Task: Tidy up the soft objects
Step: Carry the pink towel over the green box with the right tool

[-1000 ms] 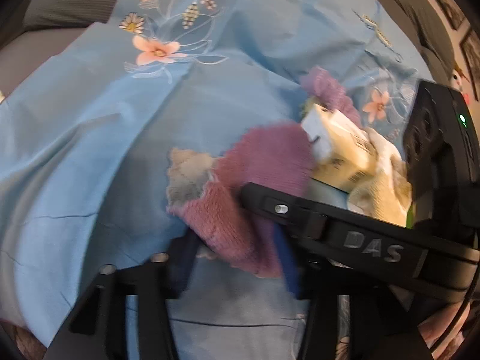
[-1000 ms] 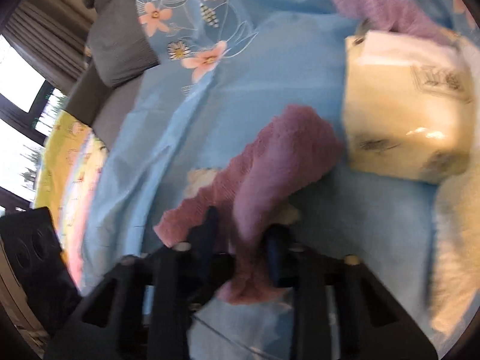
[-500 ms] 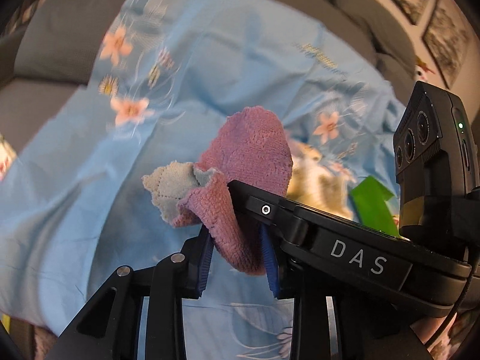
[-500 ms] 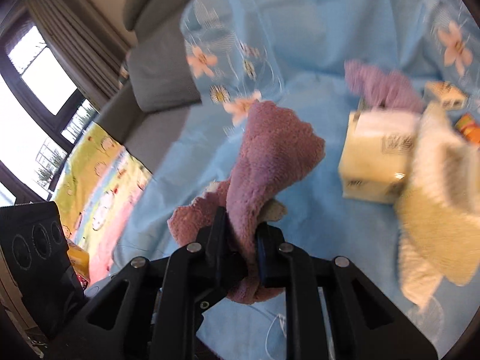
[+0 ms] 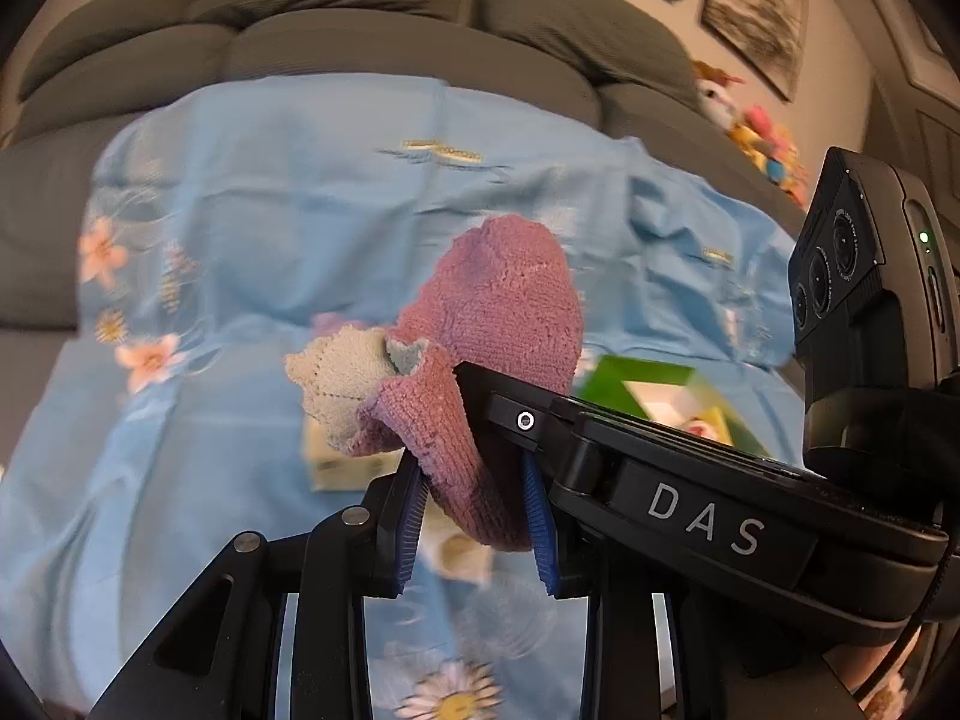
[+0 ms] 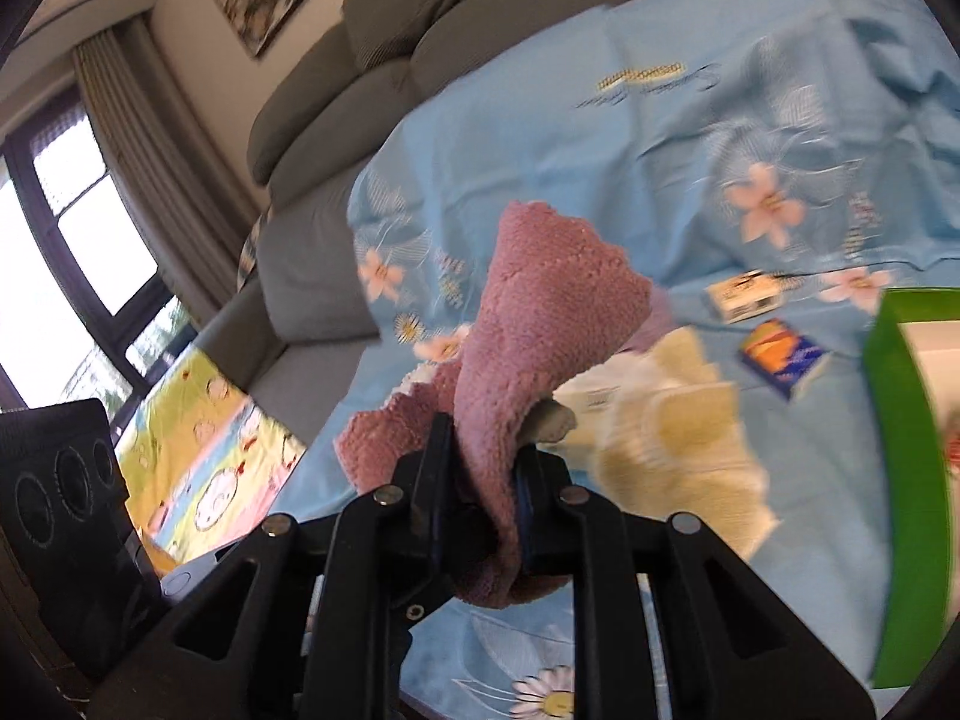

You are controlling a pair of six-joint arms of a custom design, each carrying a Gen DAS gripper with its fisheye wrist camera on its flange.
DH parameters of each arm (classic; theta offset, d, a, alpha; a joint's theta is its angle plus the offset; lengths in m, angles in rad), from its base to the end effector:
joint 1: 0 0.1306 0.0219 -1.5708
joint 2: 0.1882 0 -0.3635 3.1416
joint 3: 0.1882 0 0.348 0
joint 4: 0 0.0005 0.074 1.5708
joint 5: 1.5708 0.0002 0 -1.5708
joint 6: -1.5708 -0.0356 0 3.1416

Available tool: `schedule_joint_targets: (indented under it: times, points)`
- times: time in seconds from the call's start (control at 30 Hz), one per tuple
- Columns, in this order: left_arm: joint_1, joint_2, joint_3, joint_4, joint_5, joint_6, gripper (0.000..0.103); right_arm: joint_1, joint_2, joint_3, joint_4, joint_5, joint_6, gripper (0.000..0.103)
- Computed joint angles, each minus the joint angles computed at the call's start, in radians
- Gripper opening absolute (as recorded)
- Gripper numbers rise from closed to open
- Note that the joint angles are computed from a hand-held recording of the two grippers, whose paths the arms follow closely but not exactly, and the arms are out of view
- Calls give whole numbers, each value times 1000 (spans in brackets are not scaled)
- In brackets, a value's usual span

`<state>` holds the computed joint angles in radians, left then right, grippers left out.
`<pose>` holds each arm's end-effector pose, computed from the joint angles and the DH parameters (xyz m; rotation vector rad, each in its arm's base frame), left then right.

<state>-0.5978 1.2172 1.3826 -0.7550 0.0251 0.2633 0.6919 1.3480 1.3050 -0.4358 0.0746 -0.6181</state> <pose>0.3268 -0.2242 0.4853 0.3820 2.1739 -0.5172 0.3517 0.2873 0.4283 -0.0303 2.1302 0.7253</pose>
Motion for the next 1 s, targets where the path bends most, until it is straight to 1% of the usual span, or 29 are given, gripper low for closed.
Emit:
schedule_joint_targets:
  times: [0.07,0.17,0.23,0.33,0.47,0.67,0.87,1.0]
  points:
    - [-37,36,31,1,-8,-10,31,-15,-35,-36,6,19,-13,20]
    - [-85,92,81,-4,-16,-24,31,-42,-81,-81,-10,51,-37,20]
    - [-109,120,108,-5,-12,-30,31,-64,-115,-116,-16,74,-50,20]
    - [-141,172,159,-9,9,-39,31,-105,-165,-162,-20,82,-66,20]
    - [-179,243,230,-29,30,-46,31,-166,-228,-225,-23,71,-98,20]
    - [-225,334,322,-55,37,-57,31,-254,-279,-283,-26,38,-127,20]
    - [-247,418,414,-87,66,-59,31,-335,-311,-330,-15,-1,-164,20]
    - [-260,466,466,-108,63,-64,31,-381,-312,-347,-9,-33,-181,20]
